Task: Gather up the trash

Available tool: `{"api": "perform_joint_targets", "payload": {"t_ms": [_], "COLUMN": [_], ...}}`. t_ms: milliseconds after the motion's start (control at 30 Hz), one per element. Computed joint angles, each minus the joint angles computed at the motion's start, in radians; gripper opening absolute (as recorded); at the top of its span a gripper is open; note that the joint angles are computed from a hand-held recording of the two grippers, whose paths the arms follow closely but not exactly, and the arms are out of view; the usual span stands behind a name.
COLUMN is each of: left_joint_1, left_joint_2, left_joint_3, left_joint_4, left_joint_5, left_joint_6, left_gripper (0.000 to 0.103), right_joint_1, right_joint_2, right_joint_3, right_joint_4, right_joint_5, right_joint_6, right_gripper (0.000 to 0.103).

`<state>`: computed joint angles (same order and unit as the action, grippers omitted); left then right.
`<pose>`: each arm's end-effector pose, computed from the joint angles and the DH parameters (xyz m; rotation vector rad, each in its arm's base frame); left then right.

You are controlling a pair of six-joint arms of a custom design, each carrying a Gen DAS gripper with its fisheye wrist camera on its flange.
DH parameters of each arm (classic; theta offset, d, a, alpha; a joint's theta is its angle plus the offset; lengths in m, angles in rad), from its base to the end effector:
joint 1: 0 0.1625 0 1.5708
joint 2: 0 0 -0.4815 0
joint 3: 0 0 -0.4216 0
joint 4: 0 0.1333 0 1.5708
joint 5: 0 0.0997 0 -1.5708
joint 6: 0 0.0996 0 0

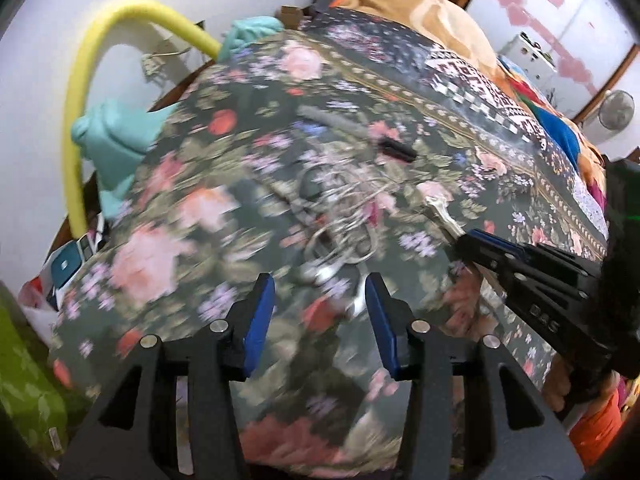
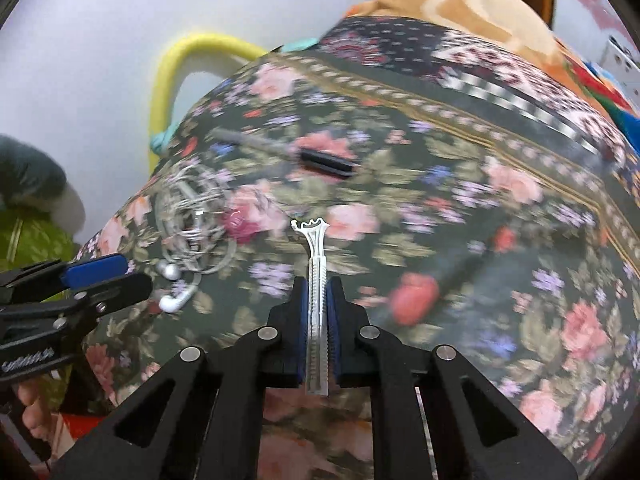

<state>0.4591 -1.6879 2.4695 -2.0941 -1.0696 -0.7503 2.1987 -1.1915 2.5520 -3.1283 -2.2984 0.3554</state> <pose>-0.2040 -0.3029 0.2338 0.5565 2.5616 -0.3348 0.2767 -0.2670 0.1440 0.2472 -2.4974 0.6693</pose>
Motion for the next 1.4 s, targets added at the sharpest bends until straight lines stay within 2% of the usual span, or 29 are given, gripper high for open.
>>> {"api": "perform_joint_targets", "payload": {"t_ms": [167,200,300,367,400,433,567,667,767,833,933,1000,1167,1400], "left_joint_1": [0.02,0.022,0.013,0.007,0.004,0.002,0.017,0.038,0.042,0.048,0.058,0.06,0.06,0.024], "left_joint_2": [0.123,0.139,0.146,0.141,0.141,0.138,0.1,0.083,0.081,0.077,0.069,0.066,0.058,0.017], "left_joint_3": [-0.009,-0.009,0.006,0.014,0.016,0.017,0.032,0.035,0.037,0.044,0.049,0.051,0.046,0.022], "left_joint_4": [-0.07,-0.076,-0.106,-0.106,-0.1,-0.092,-0.1,-0.125,-0.131,-0.148,-0.169,-0.174,-0.153,-0.015], "left_joint_5": [0.055,0.071,0.104,0.113,0.121,0.127,0.12,0.096,0.092,0.087,0.075,0.074,0.076,0.117], "left_joint_6": [0.03,0.032,0.044,0.048,0.046,0.045,0.046,0.047,0.047,0.061,0.066,0.064,0.036,-0.097], "left_gripper": [0.046,0.046,0.046,0.043,0.04,0.033,0.017,0.013,0.01,0.01,0.01,0.008,0.004,0.004], "right_joint_1": [-0.008,-0.017,-0.046,-0.076,-0.085,-0.086,-0.071,-0.082,-0.107,-0.119,-0.135,-0.145,-0.113,-0.004], "right_joint_2": [-0.049,-0.056,-0.083,-0.092,-0.09,-0.074,0.022,0.094,0.131,0.154,0.156,0.146,0.096,-0.009], "right_joint_3": [0.035,0.035,0.03,0.022,0.017,0.004,-0.04,-0.084,-0.106,-0.108,-0.113,-0.112,-0.08,-0.083], "right_joint_4": [0.025,0.035,0.042,0.028,0.02,-0.001,-0.062,-0.045,-0.015,-0.047,-0.054,-0.044,-0.039,0.009], "right_joint_5": [-0.055,-0.045,0.021,0.103,0.131,0.149,0.139,0.163,0.223,0.242,0.271,0.287,0.211,0.0], "right_joint_6": [0.005,-0.008,-0.038,-0.082,-0.101,-0.126,-0.226,-0.282,-0.313,-0.321,-0.341,-0.352,-0.326,-0.203], "right_gripper": [0.009,0.009,0.01,0.019,0.028,0.033,0.034,0.034,0.033,0.033,0.027,0.028,0.027,0.027]}}
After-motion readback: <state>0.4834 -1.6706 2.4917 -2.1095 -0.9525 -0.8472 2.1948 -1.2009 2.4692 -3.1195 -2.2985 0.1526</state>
